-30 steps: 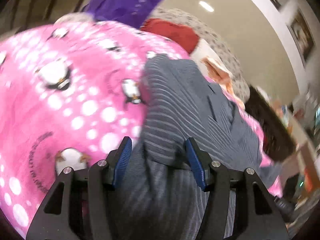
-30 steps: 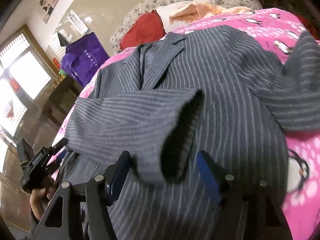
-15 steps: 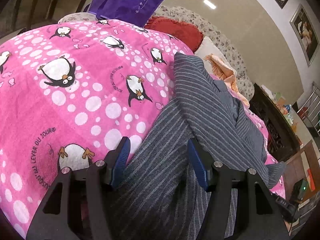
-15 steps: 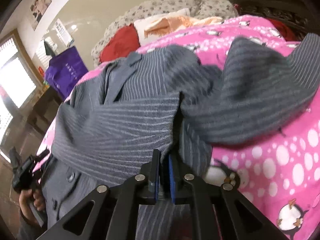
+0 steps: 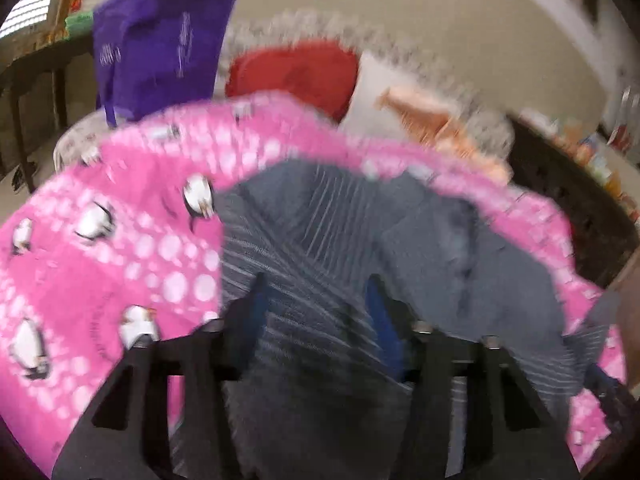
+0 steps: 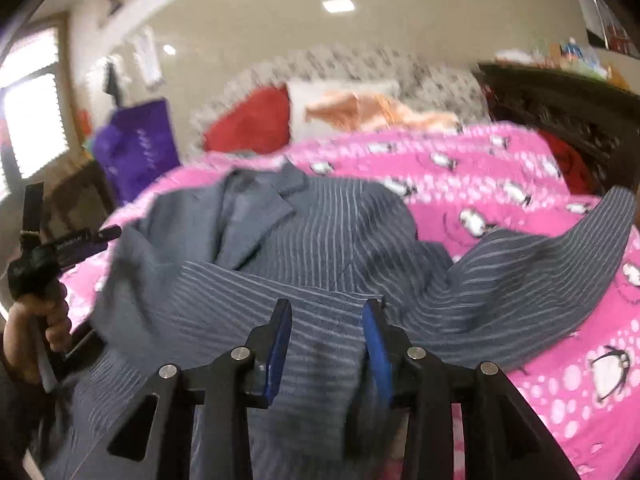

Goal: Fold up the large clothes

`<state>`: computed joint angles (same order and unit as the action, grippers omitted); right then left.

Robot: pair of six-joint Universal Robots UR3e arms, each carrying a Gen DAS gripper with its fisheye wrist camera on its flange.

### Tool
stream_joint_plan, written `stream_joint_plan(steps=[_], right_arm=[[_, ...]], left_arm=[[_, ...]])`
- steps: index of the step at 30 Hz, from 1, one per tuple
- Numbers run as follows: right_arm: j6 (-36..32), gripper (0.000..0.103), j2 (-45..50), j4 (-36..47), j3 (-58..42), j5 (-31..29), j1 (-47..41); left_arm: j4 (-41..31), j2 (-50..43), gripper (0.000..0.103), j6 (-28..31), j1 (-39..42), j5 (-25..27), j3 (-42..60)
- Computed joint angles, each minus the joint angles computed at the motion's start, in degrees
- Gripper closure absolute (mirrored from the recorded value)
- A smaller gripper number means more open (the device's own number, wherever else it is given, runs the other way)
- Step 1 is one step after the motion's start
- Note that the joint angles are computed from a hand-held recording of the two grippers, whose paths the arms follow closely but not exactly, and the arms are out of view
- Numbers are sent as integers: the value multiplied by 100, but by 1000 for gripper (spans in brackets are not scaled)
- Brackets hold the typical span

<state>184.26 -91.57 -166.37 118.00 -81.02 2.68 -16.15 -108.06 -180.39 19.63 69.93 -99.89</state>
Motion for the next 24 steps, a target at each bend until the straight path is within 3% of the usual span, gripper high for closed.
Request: stream_joint_plan(steps=[3,5,7,9,11,14,16,18,20,22,24], right_arm=[[30,76,809,326,-604,166,10],[108,81,1404,395,-953,-200,22],[115,94,1725,245,-973,-58,-191],[215,95,1731,41,-872,232,-427],[164,95,1720,41,-894,76,-350],[197,91,1359,-67,-700,-309,-136],[135,91,777,-214,-220,14,-149],[-210,90,287,-17,173,400,-127],[-762,90,297,649,161,209,27],[-1151,90,-42,764,624,680,-461],[-1307,90,-693,873,906,713,-934]], left_arm=[[346,-604,60,-117,-11,304,45],[406,-630,66,-198,327,-222,-157],[610,-599,66,-285,601,-620,-393],[618,-587,66,-274,636,-657,-428],[577,-550,66,-196,684,-671,-467],[613,-461,66,-153,827,-865,-633],[600,-411,66,-146,851,-920,-672],[597,-385,66,-144,851,-934,-695],[598,-455,66,-252,714,-877,-579],[547,-476,66,-245,684,-875,-515],[532,-459,66,-238,706,-923,-535]])
